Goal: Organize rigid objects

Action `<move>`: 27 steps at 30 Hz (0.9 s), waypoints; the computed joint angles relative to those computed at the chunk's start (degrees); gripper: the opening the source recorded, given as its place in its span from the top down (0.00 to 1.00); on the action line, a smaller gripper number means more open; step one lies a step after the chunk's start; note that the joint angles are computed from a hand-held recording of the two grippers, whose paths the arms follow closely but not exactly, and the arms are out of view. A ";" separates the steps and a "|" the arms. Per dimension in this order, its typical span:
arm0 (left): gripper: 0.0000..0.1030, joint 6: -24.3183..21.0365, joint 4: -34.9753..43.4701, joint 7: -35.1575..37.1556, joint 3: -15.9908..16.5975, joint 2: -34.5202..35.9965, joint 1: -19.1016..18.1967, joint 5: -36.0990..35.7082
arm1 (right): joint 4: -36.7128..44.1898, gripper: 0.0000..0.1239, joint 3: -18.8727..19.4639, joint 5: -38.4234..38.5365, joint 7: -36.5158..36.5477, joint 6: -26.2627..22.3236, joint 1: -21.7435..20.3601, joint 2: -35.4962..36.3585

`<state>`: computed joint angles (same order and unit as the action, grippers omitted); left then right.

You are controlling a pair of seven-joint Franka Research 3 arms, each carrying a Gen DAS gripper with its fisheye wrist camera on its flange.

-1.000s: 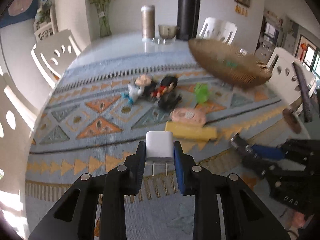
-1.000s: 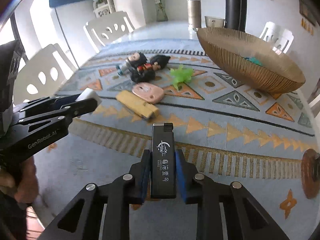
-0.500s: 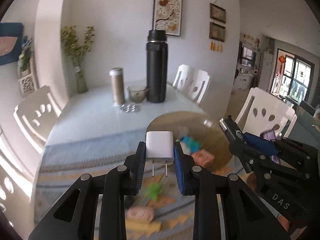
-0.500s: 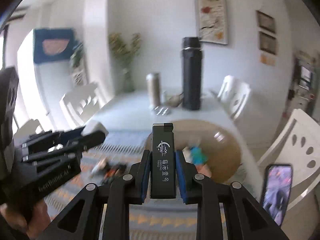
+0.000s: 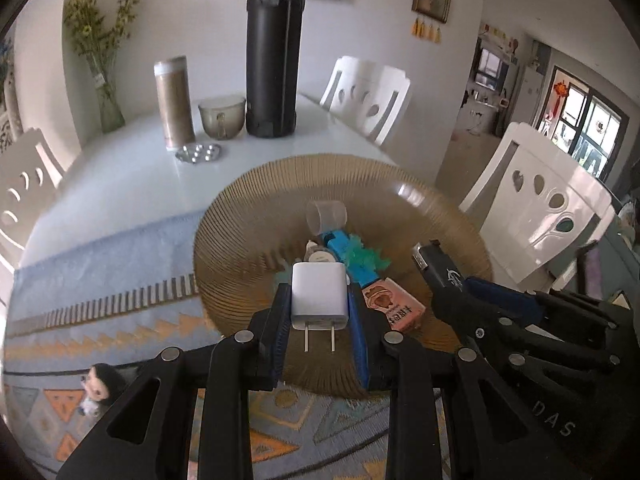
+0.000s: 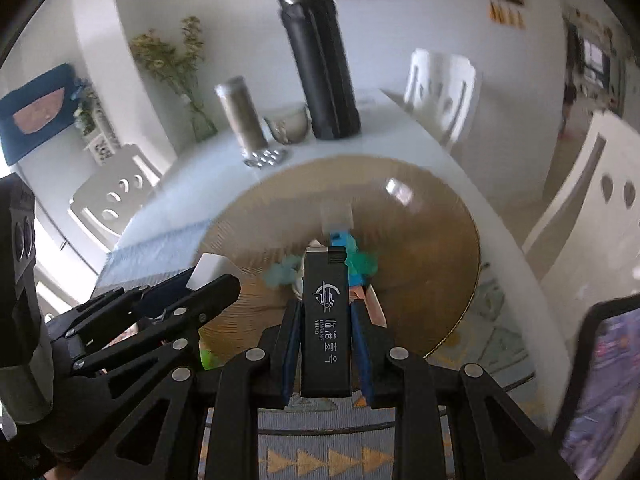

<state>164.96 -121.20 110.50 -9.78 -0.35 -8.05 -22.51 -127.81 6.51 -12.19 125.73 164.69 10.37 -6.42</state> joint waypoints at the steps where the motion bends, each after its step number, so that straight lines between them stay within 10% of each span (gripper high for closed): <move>1: 0.76 0.18 0.33 0.02 0.01 0.50 0.03 0.21 | 0.60 0.80 -0.09 0.18 0.07 -0.11 -0.06 0.69; 8: 0.60 -1.11 -2.00 11.90 3.07 -6.25 0.11 -14.09 | 2.01 0.67 -0.07 -3.27 3.28 -2.40 -0.79 -1.40; 11: 0.29 2.99 -6.99 13.19 6.10 -12.94 -0.91 -15.58 | -0.68 0.51 2.76 -9.64 8.97 0.05 -3.21 -5.53; 13: 0.26 6.19 -10.87 14.38 9.06 -17.58 -2.86 -17.68 | -2.58 0.49 4.57 -10.95 10.54 1.56 -4.13 -8.12; 27: 0.12 3.45 -31.83 3.00 17.62 -41.19 -0.12 -7.17 | -8.87 0.49 4.95 17.76 -12.61 3.63 12.25 -14.11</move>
